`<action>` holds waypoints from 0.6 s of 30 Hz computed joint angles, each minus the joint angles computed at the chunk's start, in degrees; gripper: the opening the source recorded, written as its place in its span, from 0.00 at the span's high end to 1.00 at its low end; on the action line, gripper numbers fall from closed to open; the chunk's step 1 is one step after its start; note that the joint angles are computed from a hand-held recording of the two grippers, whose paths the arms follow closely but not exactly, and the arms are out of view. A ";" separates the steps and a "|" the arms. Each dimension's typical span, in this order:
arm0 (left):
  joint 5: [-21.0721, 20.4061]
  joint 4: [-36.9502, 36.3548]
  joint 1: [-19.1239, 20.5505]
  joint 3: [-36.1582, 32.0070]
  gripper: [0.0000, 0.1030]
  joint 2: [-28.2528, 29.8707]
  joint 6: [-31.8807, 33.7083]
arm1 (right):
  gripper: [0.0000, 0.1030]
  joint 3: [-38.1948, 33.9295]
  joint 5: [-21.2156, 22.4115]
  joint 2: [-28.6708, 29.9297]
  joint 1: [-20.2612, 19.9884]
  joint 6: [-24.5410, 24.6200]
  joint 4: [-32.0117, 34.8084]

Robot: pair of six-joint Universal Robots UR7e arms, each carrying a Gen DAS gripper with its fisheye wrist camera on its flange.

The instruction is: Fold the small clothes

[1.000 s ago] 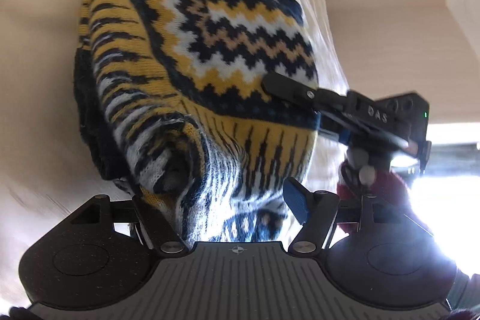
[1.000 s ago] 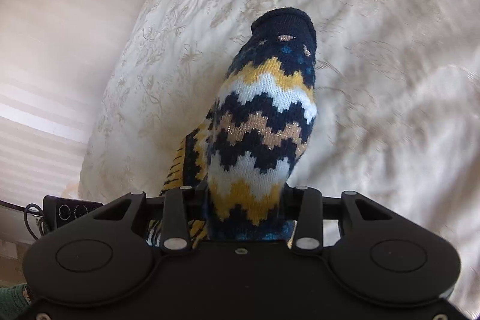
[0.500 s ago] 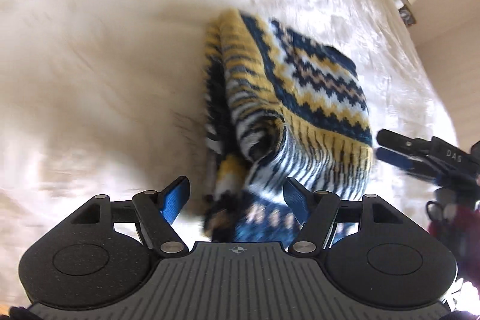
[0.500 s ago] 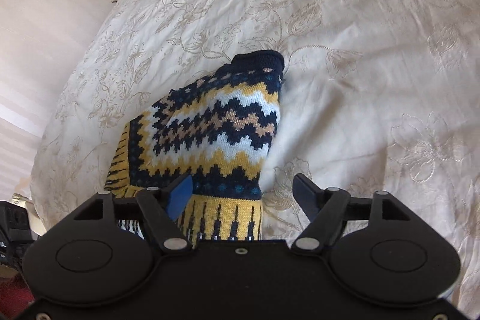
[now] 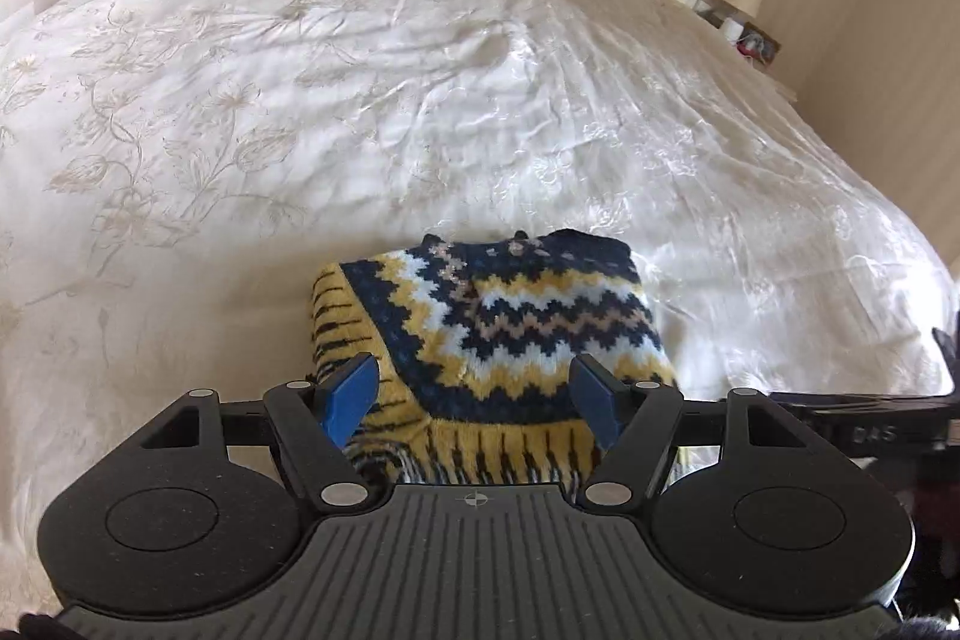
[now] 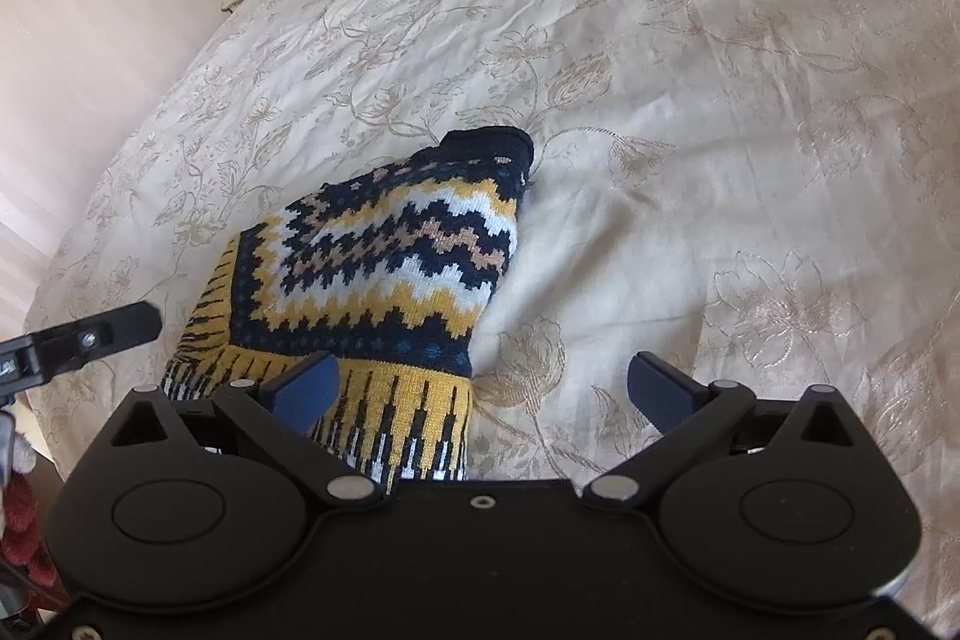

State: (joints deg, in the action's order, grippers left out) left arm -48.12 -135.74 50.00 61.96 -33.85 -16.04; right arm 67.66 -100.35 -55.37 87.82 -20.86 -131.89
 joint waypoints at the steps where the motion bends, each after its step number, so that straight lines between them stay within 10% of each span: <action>1: 0.83 1.26 0.31 -1.29 0.33 1.07 -0.59 | 0.00 0.01 -0.45 0.03 0.14 -0.25 -0.36; 7: 3.22 15.10 2.73 -2.04 0.31 0.16 -7.78 | 0.01 -1.28 -3.83 1.33 1.24 -0.84 -1.72; 18: -2.86 15.40 5.03 -0.30 0.21 -2.13 -9.25 | 0.01 -8.31 -9.70 8.91 4.01 -1.59 -5.06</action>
State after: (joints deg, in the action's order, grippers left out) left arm -50.98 -120.34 55.04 61.66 -35.98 -25.29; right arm 59.34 -110.05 -46.46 91.83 -22.46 -136.94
